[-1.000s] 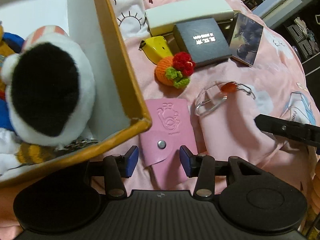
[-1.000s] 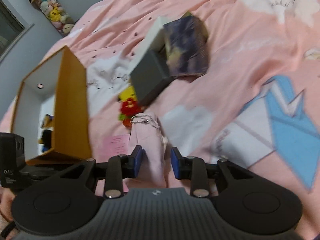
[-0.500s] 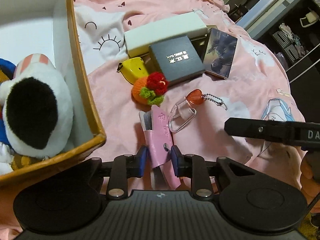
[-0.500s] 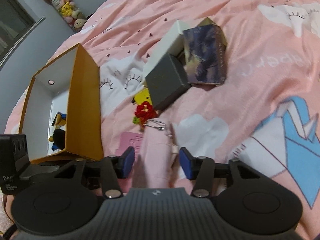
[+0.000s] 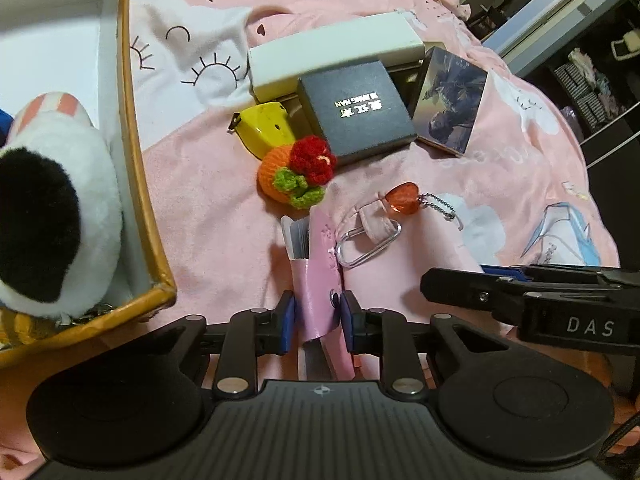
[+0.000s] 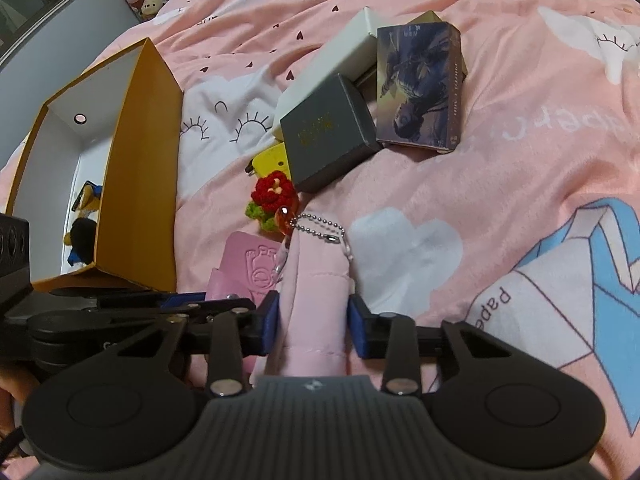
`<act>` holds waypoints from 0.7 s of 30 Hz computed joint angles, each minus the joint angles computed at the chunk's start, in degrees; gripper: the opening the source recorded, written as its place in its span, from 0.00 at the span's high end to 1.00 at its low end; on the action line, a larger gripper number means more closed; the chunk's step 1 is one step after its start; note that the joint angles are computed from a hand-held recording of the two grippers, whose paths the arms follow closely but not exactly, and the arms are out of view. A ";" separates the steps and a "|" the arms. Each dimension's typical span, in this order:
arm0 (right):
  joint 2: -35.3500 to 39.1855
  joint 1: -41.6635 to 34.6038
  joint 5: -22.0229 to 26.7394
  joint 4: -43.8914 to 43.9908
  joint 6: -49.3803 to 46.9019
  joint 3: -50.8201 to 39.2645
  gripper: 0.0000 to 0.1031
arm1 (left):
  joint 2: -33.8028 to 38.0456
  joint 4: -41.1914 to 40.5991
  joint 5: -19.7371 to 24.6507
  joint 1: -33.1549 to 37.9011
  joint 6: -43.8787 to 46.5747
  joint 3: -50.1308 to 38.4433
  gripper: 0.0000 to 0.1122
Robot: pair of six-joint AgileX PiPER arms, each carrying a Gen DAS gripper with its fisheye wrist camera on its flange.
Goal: Organize objects
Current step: 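Carry the pink pouch and pink wallet over the box and lower them in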
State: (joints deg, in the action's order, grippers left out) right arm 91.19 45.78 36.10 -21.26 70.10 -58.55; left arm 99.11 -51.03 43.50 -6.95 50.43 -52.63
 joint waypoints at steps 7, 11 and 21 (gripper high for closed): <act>-2.71 3.17 2.43 -5.45 7.63 -0.02 0.70 | -7.66 -0.32 -2.73 -0.21 3.81 3.47 0.79; -4.80 6.36 8.77 -12.06 13.41 -2.32 0.70 | -11.57 -0.34 -1.40 1.59 4.78 4.14 0.79; -2.56 11.00 18.42 -20.66 11.77 -14.18 0.71 | -18.91 -7.23 11.37 13.52 8.99 1.90 0.79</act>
State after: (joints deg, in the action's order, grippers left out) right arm 88.64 56.77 54.52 -41.92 81.87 -72.73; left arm 80.20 -58.25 54.87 6.57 59.41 -50.73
